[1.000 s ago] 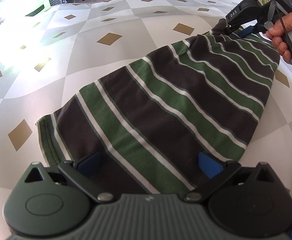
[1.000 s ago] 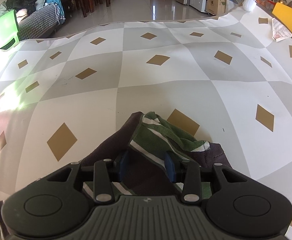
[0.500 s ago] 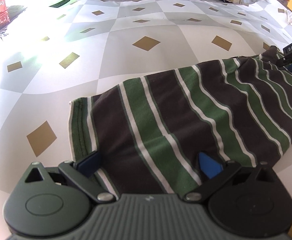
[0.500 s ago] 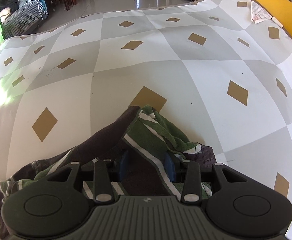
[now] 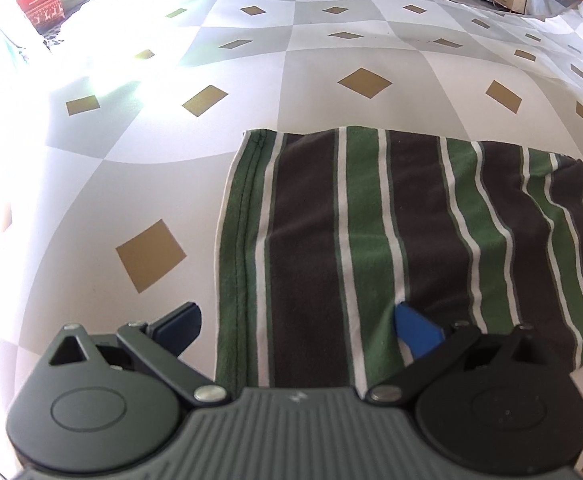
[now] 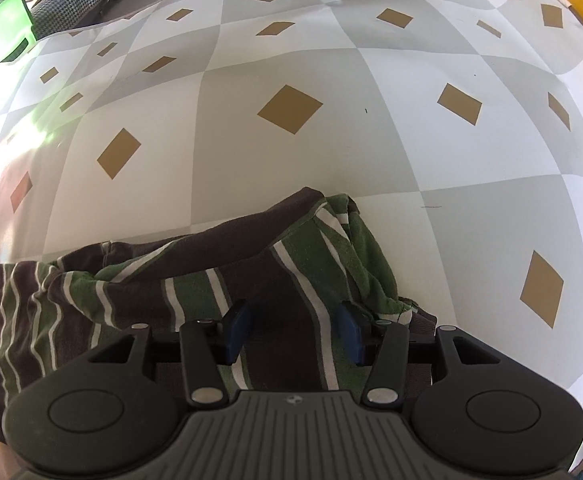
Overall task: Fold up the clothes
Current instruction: 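Open the right gripper and release the folded end onto the strip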
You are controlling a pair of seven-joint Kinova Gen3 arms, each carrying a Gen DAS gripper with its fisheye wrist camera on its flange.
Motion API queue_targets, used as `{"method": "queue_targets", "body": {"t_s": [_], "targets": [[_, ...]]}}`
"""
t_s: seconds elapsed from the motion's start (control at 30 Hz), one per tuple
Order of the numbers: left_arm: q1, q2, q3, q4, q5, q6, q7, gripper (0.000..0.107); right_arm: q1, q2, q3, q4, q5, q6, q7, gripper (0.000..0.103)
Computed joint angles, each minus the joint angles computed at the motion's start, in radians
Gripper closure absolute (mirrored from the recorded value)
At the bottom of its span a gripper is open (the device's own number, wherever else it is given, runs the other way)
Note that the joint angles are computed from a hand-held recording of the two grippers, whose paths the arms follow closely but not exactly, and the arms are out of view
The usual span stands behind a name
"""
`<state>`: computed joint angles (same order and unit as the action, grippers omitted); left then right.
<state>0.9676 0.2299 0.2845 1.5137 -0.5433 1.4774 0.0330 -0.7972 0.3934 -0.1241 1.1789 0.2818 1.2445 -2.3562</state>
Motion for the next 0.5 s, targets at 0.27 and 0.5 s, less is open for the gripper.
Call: {"method": "queue_targets", "body": {"t_s": [0.27, 0.5], "targets": [[0.058, 0.015, 0.015, -0.04, -0.086, -0.053, 0.012, 0.005, 0.031, -0.097, -0.028, 0.115, 0.003, -0.136, 0.037, 0.057], [0.103, 0.086, -0.016, -0.114, -0.121, -0.07, -0.069, 0.005, 0.025, -0.097, -0.049, 0.125, 0.022, -0.179, 0.137, 0.056]]}}
